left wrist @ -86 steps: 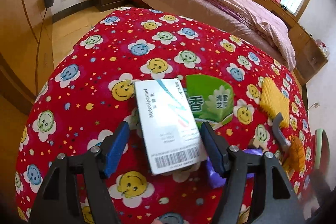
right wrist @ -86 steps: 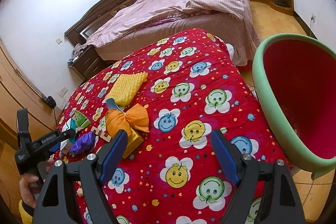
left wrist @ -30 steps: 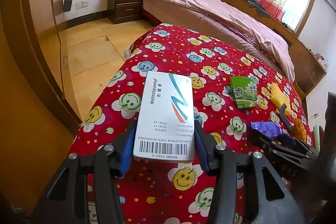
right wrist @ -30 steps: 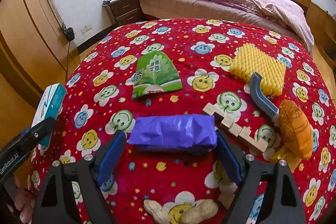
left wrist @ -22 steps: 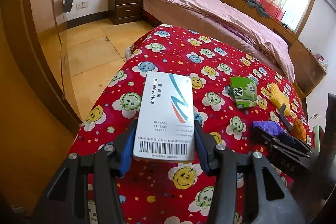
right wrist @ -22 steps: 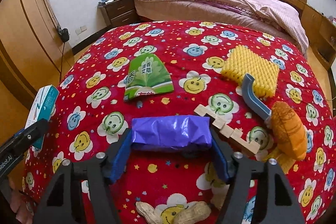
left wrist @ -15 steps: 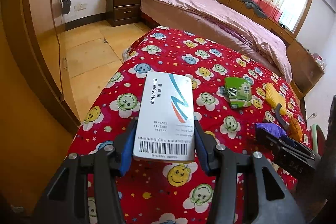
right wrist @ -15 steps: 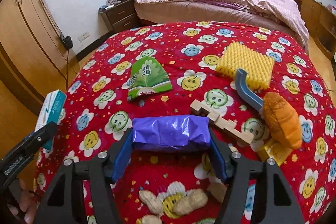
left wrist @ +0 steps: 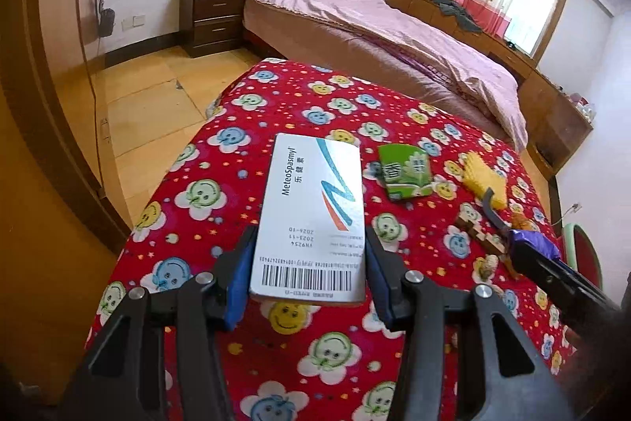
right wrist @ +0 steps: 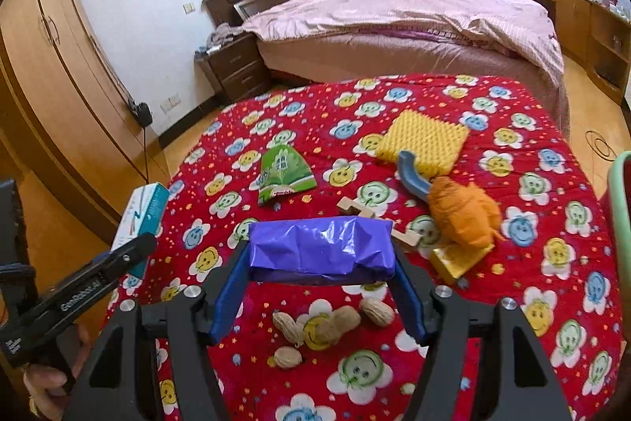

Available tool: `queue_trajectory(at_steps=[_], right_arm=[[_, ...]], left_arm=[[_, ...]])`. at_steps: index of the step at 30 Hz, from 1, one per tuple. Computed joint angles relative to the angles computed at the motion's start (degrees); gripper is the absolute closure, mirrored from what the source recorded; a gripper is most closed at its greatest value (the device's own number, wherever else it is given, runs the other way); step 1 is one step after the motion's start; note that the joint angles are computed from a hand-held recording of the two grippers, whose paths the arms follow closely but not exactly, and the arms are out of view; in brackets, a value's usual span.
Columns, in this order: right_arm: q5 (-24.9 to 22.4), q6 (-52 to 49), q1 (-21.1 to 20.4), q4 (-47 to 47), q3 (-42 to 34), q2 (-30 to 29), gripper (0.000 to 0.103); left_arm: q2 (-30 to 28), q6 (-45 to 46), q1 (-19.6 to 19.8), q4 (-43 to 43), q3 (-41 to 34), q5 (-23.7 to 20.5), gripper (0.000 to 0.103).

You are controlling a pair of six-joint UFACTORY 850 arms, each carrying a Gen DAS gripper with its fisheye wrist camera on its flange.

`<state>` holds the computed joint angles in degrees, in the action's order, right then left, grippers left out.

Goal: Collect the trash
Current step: 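Carry the white box and purple package to the red bucket and release both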

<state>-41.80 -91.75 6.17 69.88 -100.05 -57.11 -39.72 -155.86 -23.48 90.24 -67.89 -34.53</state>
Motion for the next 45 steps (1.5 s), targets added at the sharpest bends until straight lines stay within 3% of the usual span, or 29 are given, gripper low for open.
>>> queue_trajectory(at_steps=[13, 27, 45], right_arm=[[-2.1, -3.8, -3.9, 5.0, 2.9, 2.8, 0.034], [-2.9, -3.4, -8.0, 7.8, 2.3, 2.9, 0.034], [-1.2, 0.2, -12.9, 10.0, -2.0, 0.2, 0.034]], left_arm=[[0.4, 0.9, -1.8, 1.8, -1.8, 0.7, 0.052], [-1.4, 3.6, -3.0, 3.1, -6.5, 4.4, 0.052], [-8.4, 20.5, -4.5, -4.5, -20.0, 8.9, 0.052]])
